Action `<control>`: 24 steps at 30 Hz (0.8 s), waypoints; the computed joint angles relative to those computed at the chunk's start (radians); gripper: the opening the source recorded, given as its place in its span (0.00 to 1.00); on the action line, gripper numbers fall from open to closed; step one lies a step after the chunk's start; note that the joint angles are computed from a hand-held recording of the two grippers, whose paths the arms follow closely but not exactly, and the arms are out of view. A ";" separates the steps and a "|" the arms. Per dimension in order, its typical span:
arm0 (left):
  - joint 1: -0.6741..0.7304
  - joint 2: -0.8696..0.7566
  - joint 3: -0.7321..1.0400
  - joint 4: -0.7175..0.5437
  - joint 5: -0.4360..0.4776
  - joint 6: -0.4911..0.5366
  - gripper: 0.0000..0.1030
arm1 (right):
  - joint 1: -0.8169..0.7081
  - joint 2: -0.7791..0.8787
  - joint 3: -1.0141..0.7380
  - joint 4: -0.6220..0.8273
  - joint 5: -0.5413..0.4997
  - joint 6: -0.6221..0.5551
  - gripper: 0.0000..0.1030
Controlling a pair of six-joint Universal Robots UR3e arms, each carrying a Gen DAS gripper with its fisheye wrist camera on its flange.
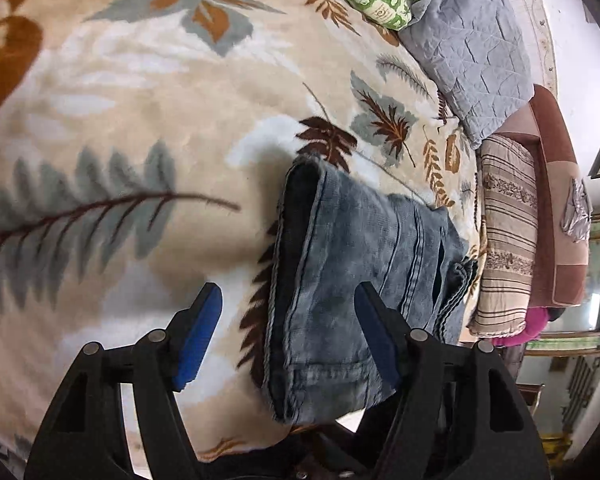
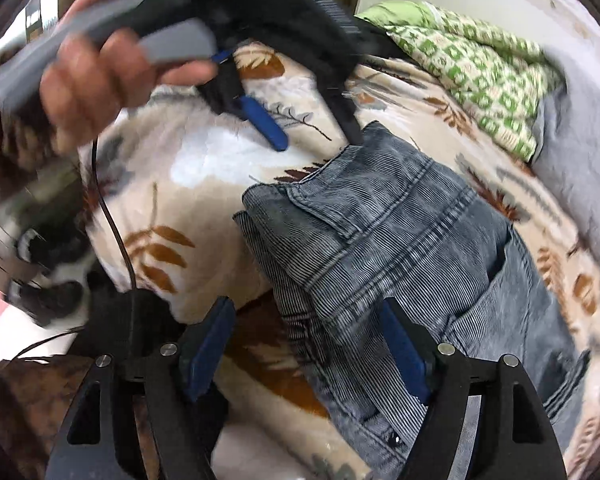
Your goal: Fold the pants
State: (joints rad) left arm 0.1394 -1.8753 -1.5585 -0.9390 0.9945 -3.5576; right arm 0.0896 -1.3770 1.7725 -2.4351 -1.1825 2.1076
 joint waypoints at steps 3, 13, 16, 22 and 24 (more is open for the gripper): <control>-0.005 -0.092 0.111 -0.026 -0.009 -0.001 0.72 | 0.053 0.028 0.082 -0.215 -0.075 0.028 0.74; -0.036 -0.309 0.445 -0.170 -0.021 0.147 0.89 | 0.132 0.122 0.115 -0.480 -0.175 0.074 0.72; -0.054 -0.333 0.481 -0.179 -0.022 0.212 0.99 | 0.143 0.140 0.114 -0.521 -0.185 0.070 0.71; -0.056 -0.301 0.410 -0.111 -0.048 0.242 0.96 | 0.153 0.139 0.099 -0.508 -0.185 0.059 0.54; -0.043 -0.292 0.388 -0.108 -0.112 0.243 0.67 | 0.147 0.122 0.101 -0.481 -0.168 0.044 0.44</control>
State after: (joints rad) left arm 0.0961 -2.1673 -1.1709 -1.0470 0.8824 -3.3144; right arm 0.2367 -1.2552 1.8733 -2.9162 -1.3501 2.1518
